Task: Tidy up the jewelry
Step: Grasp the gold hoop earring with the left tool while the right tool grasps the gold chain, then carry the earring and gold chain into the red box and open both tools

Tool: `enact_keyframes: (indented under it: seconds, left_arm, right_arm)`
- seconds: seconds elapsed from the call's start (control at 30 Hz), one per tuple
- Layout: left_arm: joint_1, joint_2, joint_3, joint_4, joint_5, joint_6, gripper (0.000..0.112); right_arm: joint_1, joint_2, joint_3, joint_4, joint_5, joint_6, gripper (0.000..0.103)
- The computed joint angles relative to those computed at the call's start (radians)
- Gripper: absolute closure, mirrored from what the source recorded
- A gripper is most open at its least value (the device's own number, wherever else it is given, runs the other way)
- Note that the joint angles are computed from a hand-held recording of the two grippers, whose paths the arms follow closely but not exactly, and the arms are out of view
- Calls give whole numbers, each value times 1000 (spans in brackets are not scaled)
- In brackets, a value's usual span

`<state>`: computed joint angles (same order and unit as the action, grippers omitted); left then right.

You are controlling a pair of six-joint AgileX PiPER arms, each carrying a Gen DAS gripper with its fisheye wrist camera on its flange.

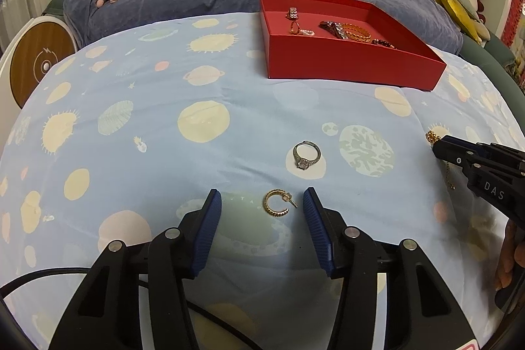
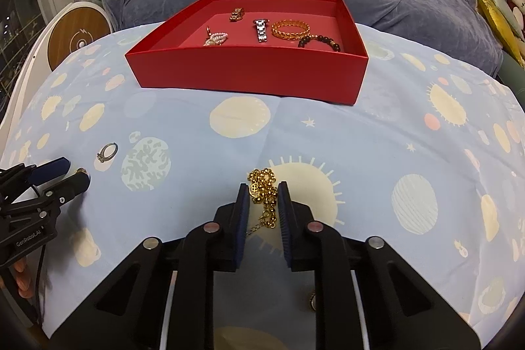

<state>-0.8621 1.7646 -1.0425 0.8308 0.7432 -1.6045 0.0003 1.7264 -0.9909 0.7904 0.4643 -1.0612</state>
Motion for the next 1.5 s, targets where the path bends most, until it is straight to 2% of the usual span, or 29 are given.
enact_keyframes:
  seconds: [0.1,0.37,0.8,0.93,1.27,1.5]
  left_arm:
    - [-7,14,-19,2,17,13,69]
    - [-15,34,-51,-6,17,59,95]
    - [18,-30,-1,-49,-80,63,95]
    - [23,-60,13,-37,-78,46,95]
    - [42,-124,21,-10,-50,14,95]
    - [61,-137,-43,-53,-29,89,95]
  right_arm:
    - [-3,0,-5,-10,13,12,95]
    - [-16,-5,-5,4,44,9,96]
    - [-44,-48,-11,61,104,-26,96]
    - [-61,-70,-16,81,134,-44,100]
    - [-117,-102,-36,113,188,-58,100]
    - [-175,-153,-94,145,291,-52,100]
